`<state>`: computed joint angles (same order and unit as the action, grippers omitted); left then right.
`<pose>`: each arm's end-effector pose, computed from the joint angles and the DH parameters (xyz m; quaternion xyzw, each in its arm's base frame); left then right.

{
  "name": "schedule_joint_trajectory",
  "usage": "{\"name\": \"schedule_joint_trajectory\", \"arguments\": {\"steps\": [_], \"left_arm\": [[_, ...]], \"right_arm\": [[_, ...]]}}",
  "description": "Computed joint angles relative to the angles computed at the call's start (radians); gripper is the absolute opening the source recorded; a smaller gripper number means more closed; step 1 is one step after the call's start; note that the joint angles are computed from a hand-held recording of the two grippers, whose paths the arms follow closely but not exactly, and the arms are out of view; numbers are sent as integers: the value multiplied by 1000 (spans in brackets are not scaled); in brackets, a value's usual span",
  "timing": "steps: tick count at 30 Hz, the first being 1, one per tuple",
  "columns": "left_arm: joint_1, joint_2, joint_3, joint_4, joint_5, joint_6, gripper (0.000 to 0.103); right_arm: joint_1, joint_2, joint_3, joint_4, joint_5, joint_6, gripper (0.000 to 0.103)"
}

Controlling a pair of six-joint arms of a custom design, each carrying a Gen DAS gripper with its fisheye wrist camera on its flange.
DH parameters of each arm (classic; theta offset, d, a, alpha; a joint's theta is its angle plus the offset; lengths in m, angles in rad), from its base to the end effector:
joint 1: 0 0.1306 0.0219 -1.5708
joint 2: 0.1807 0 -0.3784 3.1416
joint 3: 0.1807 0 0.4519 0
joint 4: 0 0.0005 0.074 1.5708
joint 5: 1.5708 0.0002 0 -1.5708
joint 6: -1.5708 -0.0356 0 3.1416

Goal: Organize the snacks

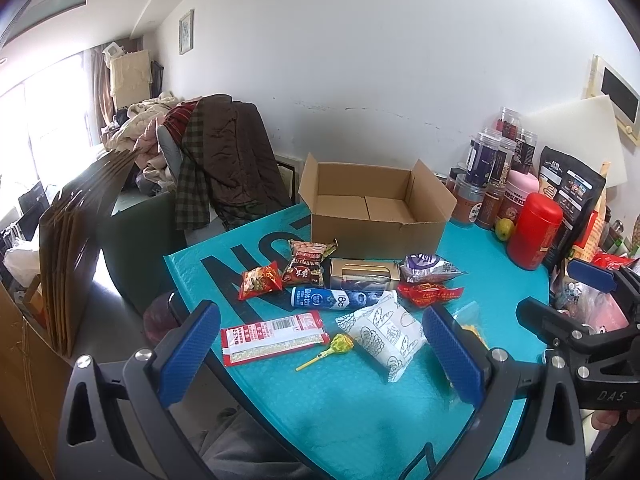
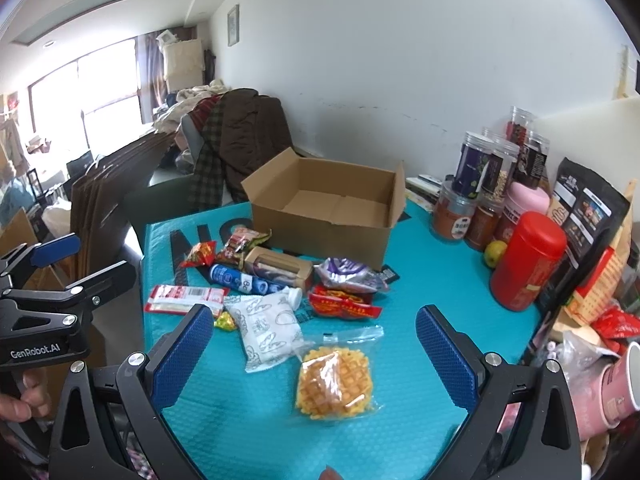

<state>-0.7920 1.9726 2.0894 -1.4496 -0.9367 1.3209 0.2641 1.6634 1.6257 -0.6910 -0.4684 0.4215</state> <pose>0.5125 -0.4792 0.4068 -0.2833 0.8412 0.1283 0.4423 0.6276 0.1859 0.4073 -0.3877 0.8042 0.1799 0.4130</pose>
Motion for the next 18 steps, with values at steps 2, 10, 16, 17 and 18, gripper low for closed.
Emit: {"name": "schedule_joint_trajectory", "arguments": {"steps": [2, 10, 16, 17, 18], "left_arm": [[-1, -1, 0, 0, -2, 0, 103], [-1, -10, -13, 12, 3, 0, 103], [0, -16, -22, 23, 7, -7, 103], [0, -16, -22, 25, 8, -8, 103], [0, -18, -25, 29, 10, -9, 103]], "right_arm": [[0, -1, 0, -1, -1, 0, 103], [-1, 2, 2, -2, -4, 0, 103], [0, 2, 2, -1, -6, -1, 103], [1, 1, 2, -1, -4, -2, 103], [0, 2, 2, -1, -6, -2, 103]]}}
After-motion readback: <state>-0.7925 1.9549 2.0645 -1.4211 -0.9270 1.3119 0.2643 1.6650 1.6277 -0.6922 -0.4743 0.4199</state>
